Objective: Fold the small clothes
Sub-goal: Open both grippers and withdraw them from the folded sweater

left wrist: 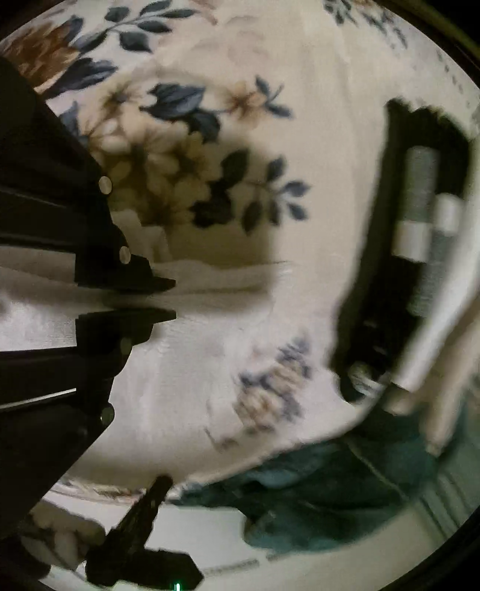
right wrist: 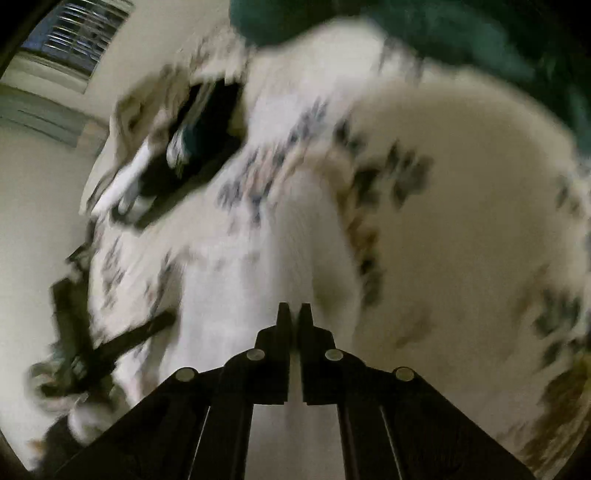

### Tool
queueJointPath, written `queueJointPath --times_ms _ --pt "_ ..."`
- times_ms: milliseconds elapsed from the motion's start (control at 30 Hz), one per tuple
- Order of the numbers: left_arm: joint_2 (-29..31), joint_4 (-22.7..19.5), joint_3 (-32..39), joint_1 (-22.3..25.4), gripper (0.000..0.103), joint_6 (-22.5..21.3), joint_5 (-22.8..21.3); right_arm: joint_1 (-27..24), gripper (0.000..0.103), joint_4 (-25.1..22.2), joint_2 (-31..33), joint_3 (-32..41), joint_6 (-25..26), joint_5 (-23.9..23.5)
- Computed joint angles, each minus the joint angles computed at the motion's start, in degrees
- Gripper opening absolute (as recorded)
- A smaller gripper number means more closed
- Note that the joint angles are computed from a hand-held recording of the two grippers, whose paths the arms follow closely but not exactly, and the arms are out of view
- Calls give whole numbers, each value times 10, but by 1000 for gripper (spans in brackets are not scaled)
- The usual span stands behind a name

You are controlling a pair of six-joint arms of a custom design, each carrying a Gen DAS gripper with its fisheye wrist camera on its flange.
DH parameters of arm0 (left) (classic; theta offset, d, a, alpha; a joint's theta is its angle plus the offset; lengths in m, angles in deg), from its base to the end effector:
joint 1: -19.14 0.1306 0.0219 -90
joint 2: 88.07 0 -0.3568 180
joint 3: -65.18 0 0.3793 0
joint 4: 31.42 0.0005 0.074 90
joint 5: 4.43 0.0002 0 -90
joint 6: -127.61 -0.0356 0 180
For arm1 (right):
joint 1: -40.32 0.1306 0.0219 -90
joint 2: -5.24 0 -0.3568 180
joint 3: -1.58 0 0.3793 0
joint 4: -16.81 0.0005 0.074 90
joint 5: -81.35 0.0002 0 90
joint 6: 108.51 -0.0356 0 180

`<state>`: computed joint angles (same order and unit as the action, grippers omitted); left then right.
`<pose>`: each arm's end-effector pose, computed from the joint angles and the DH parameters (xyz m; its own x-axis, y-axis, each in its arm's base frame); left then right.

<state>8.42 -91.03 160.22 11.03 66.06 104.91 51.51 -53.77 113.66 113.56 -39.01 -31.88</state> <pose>0.4866 -0.0818 0.3813 -0.9007 -0.3257 -0.2874 -0.1562 0.8603 -0.4853 0.5415 0.1209 0.3943 -0.9613 0.1379 -0.2385 0.0078 0.8790 0.4769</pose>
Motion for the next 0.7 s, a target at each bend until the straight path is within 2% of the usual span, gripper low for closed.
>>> queueJointPath --times_ms 33,67,200,267,300,367,400,433,500,533,600,700 --pt "-11 9 -8 6 6 10 5 3 3 3 -2 6 7 32" --pt "-16 13 -10 14 6 18 8 2 3 8 -4 10 11 35" --pt "15 -25 -4 46 6 20 17 5 3 -1 8 45 25 69" --pt "47 -54 11 59 6 18 54 6 3 -40 51 83 6 88" --pt "53 -63 17 67 8 31 78 6 3 -66 77 104 -9 94" --pt "46 -64 21 78 11 38 122 5 4 -153 136 163 -14 73" --pt "40 -70 25 78 24 35 129 0 5 -174 148 179 -24 52" --pt "23 -71 21 79 42 32 127 -6 7 -174 145 178 -30 21" --pt "-28 -64 -7 76 61 32 109 -23 37 -174 123 163 -25 -30" --pt "-44 -69 -16 70 61 31 97 -30 61 -166 106 144 -20 -43" --pt "-70 -91 -39 64 61 23 98 -55 64 -131 45 66 -29 -71" --pt "-109 -94 -96 44 61 40 111 -87 65 -124 -33 -45 -31 -133"
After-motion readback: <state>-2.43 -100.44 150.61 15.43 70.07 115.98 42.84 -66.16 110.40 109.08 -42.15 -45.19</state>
